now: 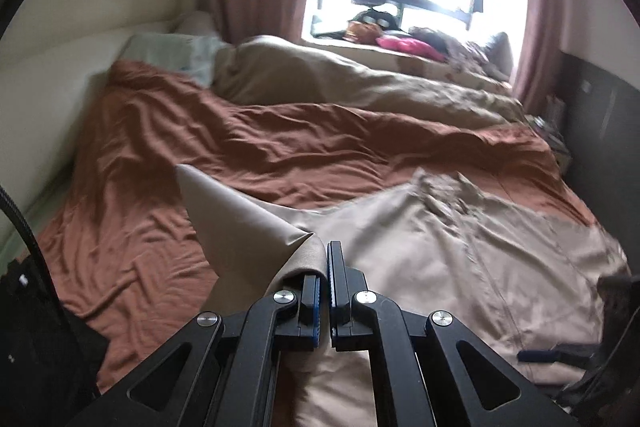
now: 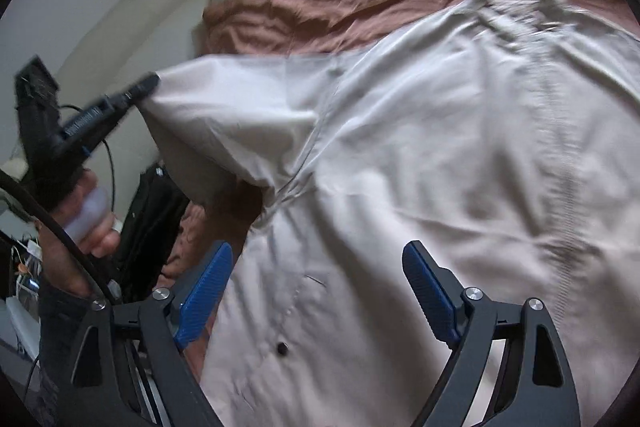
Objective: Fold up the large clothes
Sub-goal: 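Lift the held jacket side and fold it over toward the zipper, release, then grasp the elastic sleeve cuff with the left gripper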
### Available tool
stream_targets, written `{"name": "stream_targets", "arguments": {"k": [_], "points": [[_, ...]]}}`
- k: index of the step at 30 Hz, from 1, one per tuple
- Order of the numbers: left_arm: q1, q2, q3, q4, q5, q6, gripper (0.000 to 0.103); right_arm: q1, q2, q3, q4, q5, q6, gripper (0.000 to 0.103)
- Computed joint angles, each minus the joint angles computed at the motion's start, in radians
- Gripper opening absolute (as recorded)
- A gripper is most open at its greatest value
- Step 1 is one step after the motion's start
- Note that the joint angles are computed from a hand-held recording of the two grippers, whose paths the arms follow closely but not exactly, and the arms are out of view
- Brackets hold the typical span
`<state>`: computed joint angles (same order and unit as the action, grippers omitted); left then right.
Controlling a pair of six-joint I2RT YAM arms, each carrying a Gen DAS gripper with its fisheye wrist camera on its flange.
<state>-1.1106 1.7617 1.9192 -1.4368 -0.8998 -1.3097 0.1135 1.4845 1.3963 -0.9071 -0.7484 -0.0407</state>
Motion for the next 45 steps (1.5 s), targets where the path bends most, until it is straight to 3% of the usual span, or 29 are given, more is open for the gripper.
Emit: {"name": "stream_targets", "arguments": {"k": [4, 6, 11, 15, 18, 20, 23, 29, 33, 39, 41, 45], "points": [[-0.009, 0.129, 0.128, 0.031, 0.051, 0.101, 0.003, -0.208, -0.088, -0.169, 0.072, -0.124, -0.042, 0.086], [-0.007, 0.197, 0.201, 0.025, 0.079, 0.145, 0.003, -0.271, -0.042, -0.145, -0.003, -0.104, -0.075, 0.086], [0.017, 0.350, 0.343, 0.066, 0.166, 0.227, 0.003, -0.324, 0.023, -0.107, 0.057, -0.071, 0.023, 0.086], [0.046, 0.468, 0.445, 0.094, 0.288, 0.244, 0.003, -0.341, 0.030, -0.106, 0.040, -0.072, 0.023, 0.086], [0.065, 0.433, 0.332, 0.215, 0.454, 0.205, 0.015, -0.334, 0.039, -0.096, 0.042, -0.074, 0.056, 0.086], [0.068, 0.357, 0.187, 0.339, 0.563, 0.158, 0.042, -0.347, 0.039, -0.062, 0.018, -0.081, 0.064, 0.086], [0.023, 0.295, 0.107, 0.379, 0.571, 0.120, 0.068, -0.361, 0.026, -0.066, 0.011, -0.087, 0.048, 0.086], [-0.067, 0.169, 0.008, 0.252, 0.454, -0.004, 0.071, -0.346, -0.046, -0.111, -0.009, -0.078, -0.048, 0.086], [-0.108, 0.000, -0.225, 0.286, 0.374, -0.149, 0.071, -0.281, -0.108, -0.161, 0.014, -0.074, -0.072, 0.086], [-0.131, -0.016, -0.293, 0.073, 0.327, -0.366, 0.071, -0.148, -0.185, -0.227, 0.102, -0.016, -0.056, 0.086], [-0.124, -0.055, -0.375, 0.097, 0.333, -0.413, 0.071, -0.106, -0.188, -0.241, 0.135, 0.007, -0.048, 0.086], [-0.084, -0.189, -0.611, 0.257, 0.380, -0.446, 0.069, -0.027, -0.168, -0.255, 0.210, 0.060, -0.020, 0.086]]}}
